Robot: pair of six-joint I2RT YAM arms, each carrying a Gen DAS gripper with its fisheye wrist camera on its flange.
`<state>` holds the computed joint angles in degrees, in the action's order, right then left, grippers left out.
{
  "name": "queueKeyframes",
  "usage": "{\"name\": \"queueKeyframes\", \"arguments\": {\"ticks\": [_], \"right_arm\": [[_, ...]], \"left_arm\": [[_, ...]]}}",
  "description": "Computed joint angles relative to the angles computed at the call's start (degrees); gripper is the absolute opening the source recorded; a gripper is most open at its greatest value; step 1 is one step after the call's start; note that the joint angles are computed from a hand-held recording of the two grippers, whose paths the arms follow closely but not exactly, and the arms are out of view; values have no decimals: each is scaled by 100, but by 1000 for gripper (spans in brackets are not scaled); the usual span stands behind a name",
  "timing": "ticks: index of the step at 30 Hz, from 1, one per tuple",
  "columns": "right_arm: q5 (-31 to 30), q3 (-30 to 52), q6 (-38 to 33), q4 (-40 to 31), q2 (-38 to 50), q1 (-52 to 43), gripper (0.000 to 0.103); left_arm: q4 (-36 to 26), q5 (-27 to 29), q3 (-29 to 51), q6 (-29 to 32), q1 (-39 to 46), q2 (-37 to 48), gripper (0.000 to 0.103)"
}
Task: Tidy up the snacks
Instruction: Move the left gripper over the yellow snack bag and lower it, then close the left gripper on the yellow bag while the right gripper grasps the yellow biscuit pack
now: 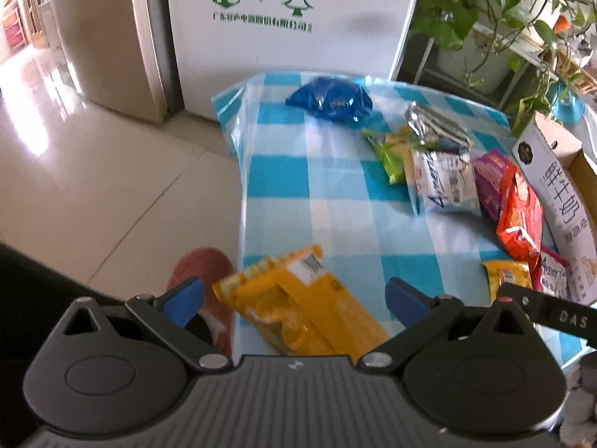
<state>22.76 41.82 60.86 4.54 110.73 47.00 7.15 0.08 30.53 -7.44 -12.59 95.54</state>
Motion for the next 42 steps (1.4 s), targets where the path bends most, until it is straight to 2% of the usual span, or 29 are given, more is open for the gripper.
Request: {"name": "queueKeyframes", "arguments": {"ticks": [7, 12, 20, 38, 42], "right_arm": [[-57, -93, 95, 100, -52, -62, 103], [-69, -96, 130, 140, -15, -102, 103], [33, 179, 55, -158, 164, -52, 103], [475, 1268, -173, -1505, 918, 247, 103], [508, 1328, -147, -1560, 972, 267, 103]], "left_arm": [[-497, -395, 69, -709, -426, 30, 102], [-780, -521, 289, -1175, -659, 494, 102], [-705, -646, 498, -1648, -905, 1060, 103], [-279, -518, 206, -1491, -799, 967, 103], [-284, -556, 189, -1493, -835, 943, 103]]}}
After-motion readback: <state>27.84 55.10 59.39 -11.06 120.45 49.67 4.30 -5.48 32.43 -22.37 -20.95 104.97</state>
